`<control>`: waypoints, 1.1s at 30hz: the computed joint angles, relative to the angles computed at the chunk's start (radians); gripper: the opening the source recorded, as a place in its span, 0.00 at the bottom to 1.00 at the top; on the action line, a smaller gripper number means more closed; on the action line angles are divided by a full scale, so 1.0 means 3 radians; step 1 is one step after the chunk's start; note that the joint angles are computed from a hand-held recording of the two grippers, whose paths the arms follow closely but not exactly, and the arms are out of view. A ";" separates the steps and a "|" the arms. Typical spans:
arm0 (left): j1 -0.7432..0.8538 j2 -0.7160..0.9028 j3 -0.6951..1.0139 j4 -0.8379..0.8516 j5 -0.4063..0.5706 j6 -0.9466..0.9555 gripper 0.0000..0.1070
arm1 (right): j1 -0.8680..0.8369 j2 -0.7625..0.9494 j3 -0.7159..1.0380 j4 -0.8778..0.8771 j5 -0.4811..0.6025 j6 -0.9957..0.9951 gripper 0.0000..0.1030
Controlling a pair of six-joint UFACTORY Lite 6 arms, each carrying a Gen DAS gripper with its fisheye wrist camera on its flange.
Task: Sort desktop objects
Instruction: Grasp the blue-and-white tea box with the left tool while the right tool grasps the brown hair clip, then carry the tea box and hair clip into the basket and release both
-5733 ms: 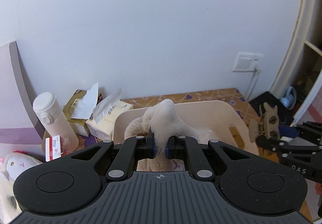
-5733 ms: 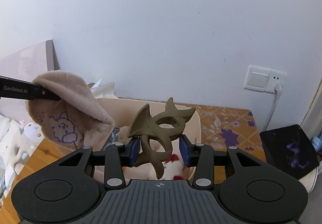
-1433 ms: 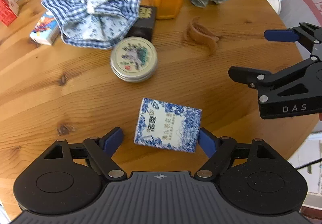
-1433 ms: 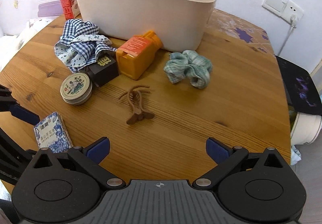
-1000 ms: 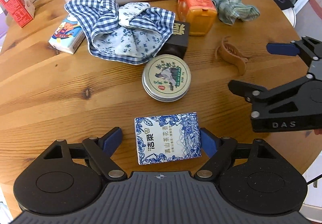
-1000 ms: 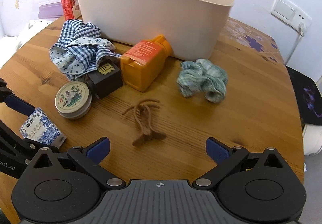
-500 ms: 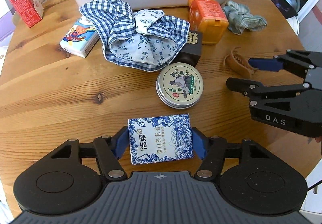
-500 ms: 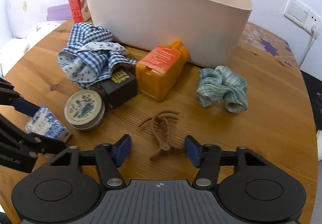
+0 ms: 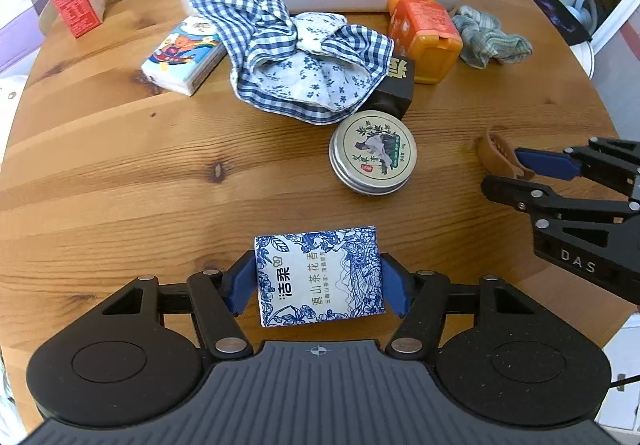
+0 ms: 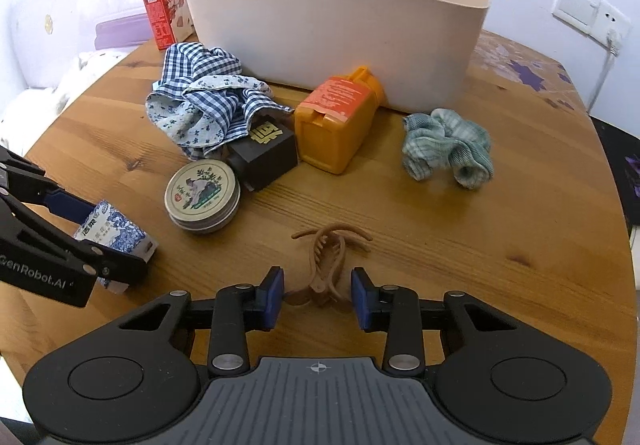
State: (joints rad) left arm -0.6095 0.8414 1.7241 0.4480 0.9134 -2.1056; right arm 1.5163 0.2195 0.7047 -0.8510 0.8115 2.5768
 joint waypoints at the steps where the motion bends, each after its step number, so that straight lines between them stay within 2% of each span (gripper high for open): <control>1: -0.0024 -0.0014 -0.0003 0.0021 0.0021 -0.0041 0.60 | 0.0035 -0.0002 0.0027 0.0037 0.0045 0.0006 0.33; 20: -0.0475 -0.0579 -0.0385 0.0271 0.0637 -0.0695 0.60 | 0.0383 0.0108 0.0874 0.0387 0.1041 -0.0290 0.32; 23: -0.0534 -0.0649 -0.0385 0.0334 0.0860 -0.0745 0.60 | 0.0416 0.0053 0.0959 0.0412 0.1213 -0.0329 0.32; 33: -0.0459 -0.1021 -0.0536 0.0524 0.1269 -0.0600 0.60 | 0.0406 -0.0322 0.1025 0.0368 0.1806 -0.0684 0.32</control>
